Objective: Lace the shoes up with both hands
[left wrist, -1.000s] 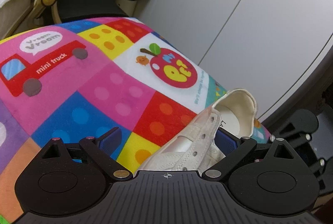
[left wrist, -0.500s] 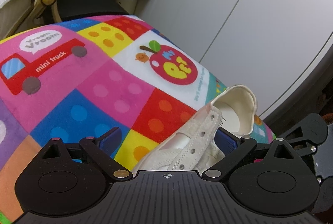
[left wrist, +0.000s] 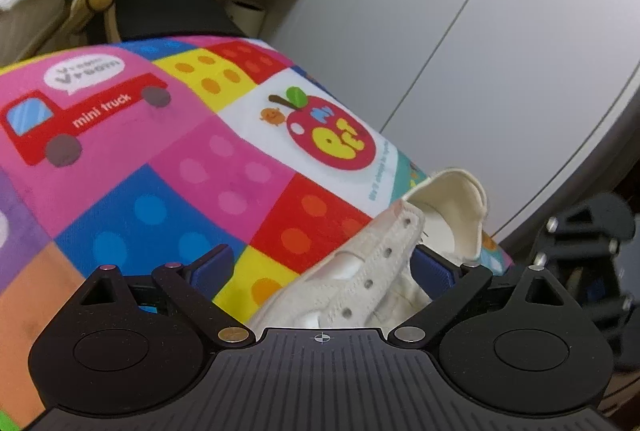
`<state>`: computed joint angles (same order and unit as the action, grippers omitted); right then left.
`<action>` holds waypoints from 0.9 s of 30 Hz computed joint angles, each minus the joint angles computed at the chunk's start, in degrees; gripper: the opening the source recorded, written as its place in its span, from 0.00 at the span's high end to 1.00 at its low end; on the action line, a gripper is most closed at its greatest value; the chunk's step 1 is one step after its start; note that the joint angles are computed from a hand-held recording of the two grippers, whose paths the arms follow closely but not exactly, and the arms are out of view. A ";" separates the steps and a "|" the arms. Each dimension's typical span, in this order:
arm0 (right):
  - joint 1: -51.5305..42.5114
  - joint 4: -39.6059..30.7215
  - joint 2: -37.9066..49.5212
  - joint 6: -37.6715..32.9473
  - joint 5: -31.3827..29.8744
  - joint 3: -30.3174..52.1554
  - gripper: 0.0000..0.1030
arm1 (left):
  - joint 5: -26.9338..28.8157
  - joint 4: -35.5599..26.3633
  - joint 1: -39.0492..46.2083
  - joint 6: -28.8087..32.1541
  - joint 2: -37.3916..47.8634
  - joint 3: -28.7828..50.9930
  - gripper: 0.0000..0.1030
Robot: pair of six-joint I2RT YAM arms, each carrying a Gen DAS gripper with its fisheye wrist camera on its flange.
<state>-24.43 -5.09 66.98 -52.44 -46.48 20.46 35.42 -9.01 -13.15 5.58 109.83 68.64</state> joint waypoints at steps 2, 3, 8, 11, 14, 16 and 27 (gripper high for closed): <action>-2.72 -2.28 -1.01 -0.68 -1.33 0.67 0.99 | -1.31 2.06 0.24 0.40 -2.81 -3.37 0.05; -4.20 -3.18 -0.92 -0.94 -1.95 1.25 0.99 | -1.80 2.75 0.56 0.25 -4.10 -4.84 0.05; -9.66 -4.49 3.40 2.85 -4.57 5.13 0.99 | -4.23 3.74 2.45 0.07 -9.71 -10.63 0.05; -11.60 -4.57 8.02 6.68 -5.36 8.27 0.99 | -6.90 3.62 2.08 0.81 -11.91 -12.93 0.05; -12.90 -4.62 10.61 7.98 -6.06 9.78 0.99 | -13.29 6.51 -0.70 3.60 -14.99 -16.23 0.05; -13.28 -4.59 10.96 7.48 -6.37 9.91 0.99 | -15.80 7.87 -2.33 5.15 -16.70 -17.39 0.05; -14.14 -5.15 13.06 3.68 -7.31 10.21 0.98 | -19.57 4.04 -9.19 9.41 -12.96 -8.61 0.05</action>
<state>-38.57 -10.24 80.04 -48.77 -53.79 30.67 15.85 -4.97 -22.34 14.99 96.88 60.04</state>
